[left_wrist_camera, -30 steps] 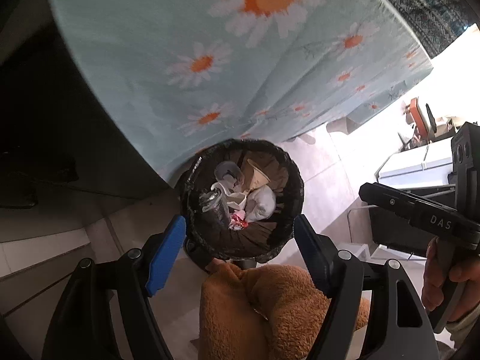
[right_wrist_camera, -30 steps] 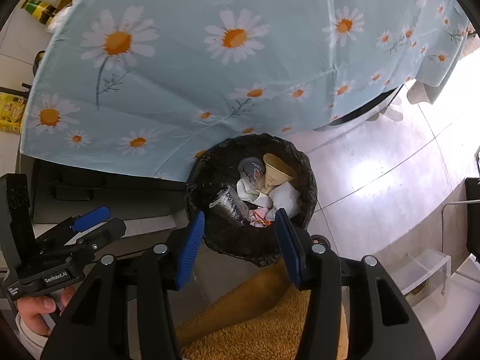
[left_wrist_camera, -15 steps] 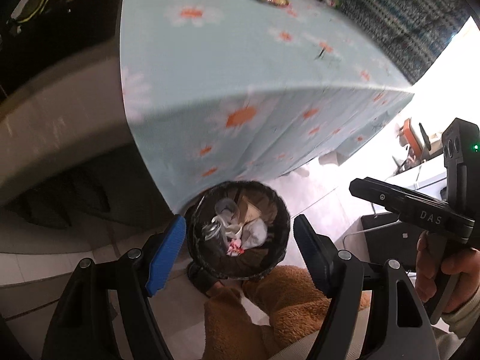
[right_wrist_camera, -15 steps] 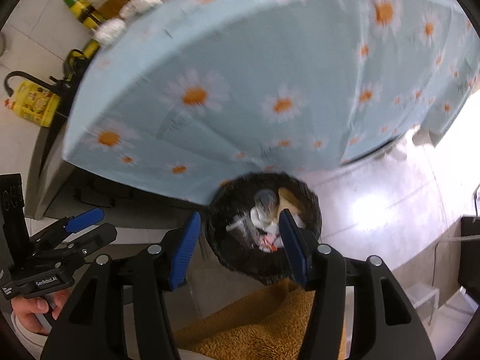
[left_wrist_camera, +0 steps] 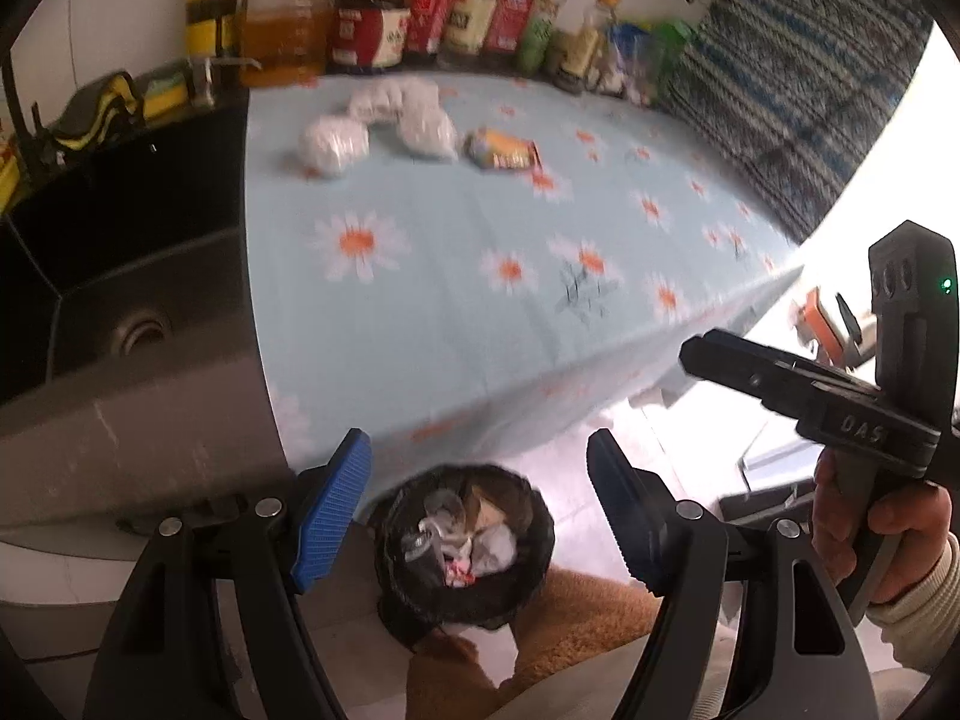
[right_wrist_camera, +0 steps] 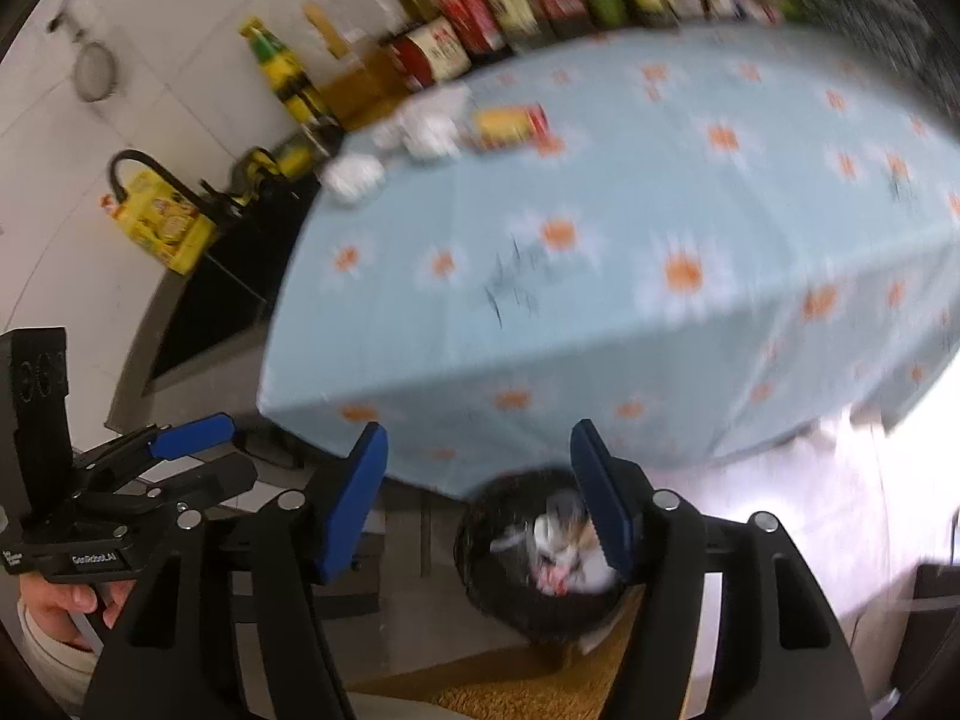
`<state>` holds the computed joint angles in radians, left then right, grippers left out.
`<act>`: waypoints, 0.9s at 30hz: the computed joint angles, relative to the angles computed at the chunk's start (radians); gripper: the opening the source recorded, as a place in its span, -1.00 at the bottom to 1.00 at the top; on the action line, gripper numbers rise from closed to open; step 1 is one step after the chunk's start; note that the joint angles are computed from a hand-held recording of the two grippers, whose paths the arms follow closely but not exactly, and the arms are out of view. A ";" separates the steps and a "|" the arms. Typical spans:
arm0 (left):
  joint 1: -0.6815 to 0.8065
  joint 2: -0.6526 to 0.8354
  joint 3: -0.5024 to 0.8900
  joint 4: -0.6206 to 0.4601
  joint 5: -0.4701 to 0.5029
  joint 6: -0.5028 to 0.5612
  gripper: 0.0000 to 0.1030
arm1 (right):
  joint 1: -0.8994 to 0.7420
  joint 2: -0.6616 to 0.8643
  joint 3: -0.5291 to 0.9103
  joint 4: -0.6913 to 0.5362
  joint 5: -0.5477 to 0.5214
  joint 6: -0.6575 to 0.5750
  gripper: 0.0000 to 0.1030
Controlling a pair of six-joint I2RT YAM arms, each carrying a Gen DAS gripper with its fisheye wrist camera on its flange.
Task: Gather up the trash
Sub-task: 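Raise both grippers back above the table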
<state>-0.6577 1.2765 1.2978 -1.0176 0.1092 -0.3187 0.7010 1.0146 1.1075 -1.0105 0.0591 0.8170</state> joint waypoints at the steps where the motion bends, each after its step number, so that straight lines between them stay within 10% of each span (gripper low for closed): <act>1: -0.002 0.022 0.028 -0.003 -0.012 -0.011 0.40 | -0.041 0.006 0.018 0.008 -0.024 -0.053 0.30; 17: 0.013 0.429 0.540 -0.112 -0.173 -0.172 0.62 | -0.604 0.494 0.460 0.024 -0.501 -0.715 0.58; 27: -0.028 0.549 0.694 -0.218 -0.262 -0.283 0.62 | -0.601 0.808 0.722 -0.084 -0.520 -0.920 0.71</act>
